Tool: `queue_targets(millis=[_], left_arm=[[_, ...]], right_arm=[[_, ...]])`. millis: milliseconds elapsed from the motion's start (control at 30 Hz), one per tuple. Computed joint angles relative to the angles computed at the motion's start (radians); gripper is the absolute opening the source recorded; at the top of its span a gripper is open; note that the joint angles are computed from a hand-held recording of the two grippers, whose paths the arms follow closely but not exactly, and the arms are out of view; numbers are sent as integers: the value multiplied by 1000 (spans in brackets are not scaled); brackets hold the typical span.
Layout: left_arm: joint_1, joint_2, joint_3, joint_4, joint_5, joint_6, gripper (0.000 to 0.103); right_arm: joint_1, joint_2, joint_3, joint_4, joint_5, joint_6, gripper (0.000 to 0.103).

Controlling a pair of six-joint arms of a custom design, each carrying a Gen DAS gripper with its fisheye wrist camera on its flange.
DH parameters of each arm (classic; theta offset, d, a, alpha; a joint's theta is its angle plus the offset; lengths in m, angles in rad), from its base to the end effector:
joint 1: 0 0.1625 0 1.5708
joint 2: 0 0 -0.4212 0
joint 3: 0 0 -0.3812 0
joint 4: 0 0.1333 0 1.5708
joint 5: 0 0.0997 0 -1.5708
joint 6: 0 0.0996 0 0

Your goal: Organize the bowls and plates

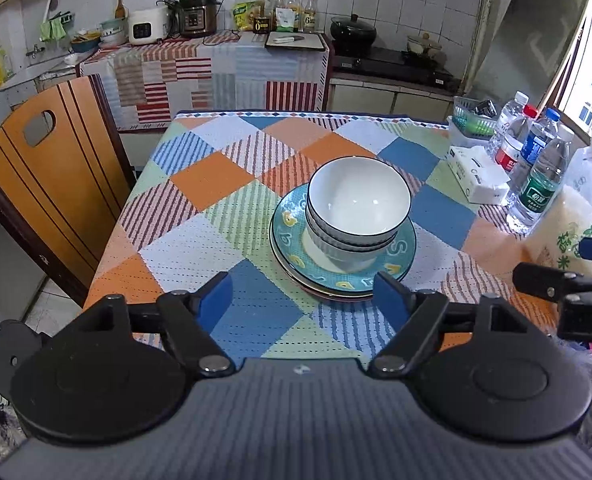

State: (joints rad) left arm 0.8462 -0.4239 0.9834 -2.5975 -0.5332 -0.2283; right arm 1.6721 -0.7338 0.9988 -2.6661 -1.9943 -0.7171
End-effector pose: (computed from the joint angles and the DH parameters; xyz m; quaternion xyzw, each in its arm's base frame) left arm -0.3787 -0.7583 0.1331 0.0962 0.8471 -0.3999 0.3365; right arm 0.1743 -0.8015 0.3571 0.2782 -0.8545 0.3175 0.3028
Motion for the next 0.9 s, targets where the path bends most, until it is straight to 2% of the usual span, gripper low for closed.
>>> queue_targets(millis=[67,133,300,467,667,900], left_arm=[[-4,0,5,-17,3,23,90],[-8,-2,13,-37,-15,76,91],[-15,4,9,-24,-6,89,103],[-12,-6,22,-28,-20,62,103],[-8,-6,13,32,-13,14,103],[-11,0,18,-6,14,22,103]], right_arm=[[0,-9,18,-14,-1,-5,98],[0,-17,29,-2,-8,-5,98],[-4,-34,68,-23,-18,-15,98],[-5,-43,90,-45,-21,-16,98],[-3,-40,97,-76,-25,-32,98],[1,-44,108,-92,-25,-51,98]])
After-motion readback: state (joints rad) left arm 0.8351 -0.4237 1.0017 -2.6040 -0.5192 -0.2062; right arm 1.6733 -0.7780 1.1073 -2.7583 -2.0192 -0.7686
